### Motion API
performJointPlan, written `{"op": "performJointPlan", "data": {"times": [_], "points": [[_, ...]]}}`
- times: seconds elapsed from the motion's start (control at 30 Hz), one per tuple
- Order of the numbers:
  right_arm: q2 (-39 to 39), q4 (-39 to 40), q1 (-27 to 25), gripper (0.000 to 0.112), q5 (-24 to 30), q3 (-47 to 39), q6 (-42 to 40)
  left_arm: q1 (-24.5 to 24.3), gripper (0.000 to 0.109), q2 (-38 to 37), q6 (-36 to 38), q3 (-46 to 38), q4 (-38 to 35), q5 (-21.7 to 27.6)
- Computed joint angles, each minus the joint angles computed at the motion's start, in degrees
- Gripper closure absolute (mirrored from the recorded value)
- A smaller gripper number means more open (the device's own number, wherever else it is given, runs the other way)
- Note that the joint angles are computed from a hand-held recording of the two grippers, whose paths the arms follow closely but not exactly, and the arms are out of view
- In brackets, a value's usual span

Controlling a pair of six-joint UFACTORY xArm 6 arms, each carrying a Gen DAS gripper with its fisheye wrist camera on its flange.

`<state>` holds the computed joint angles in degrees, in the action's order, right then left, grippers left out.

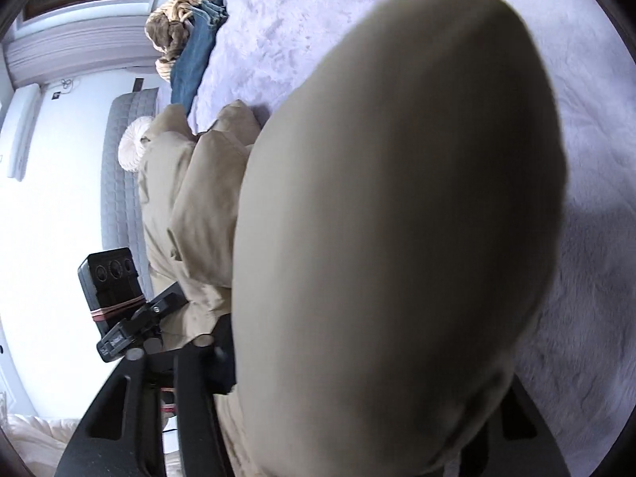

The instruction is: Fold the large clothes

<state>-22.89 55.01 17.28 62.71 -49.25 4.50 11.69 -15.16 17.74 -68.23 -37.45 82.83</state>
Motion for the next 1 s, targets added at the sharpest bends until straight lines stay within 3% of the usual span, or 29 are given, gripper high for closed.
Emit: {"op": "performJointPlan", "data": {"times": [0.17, 0.3, 0.5, 0.67, 0.83, 1.0], "points": [[1.19, -1.63, 3.59, 0.063, -3.08, -4.40, 2.74, 5.57, 0.029, 4.97, 4.28, -7.78, -2.05, 3.71], [7.05, -2.88, 9.06, 0.063, -9.47, -10.88, 5.83, 10.86, 0.029, 12.46, 7.68, -17.71, -2.40, 7.11], [24.64, -4.54, 16.86, 0.063, -17.53, -27.99, 8.44, 16.93, 0.029, 26.99, 9.69, -35.56, -0.31, 9.10], [41.23, -6.47, 19.28, 0.063, -18.60, -45.86, 9.86, 19.02, 0.028, 37.39, 9.18, -45.41, 2.07, 6.11], [54.46, -13.75, 19.19, 0.063, -15.18, -61.88, 15.16, 19.99, 0.024, 42.30, 7.50, -45.63, 2.83, 3.14], [56.62, -17.39, 19.20, 0.053, -11.82, -64.91, 18.95, 18.10, 0.018, 35.18, 10.18, -33.86, 4.23, -4.30]]}}
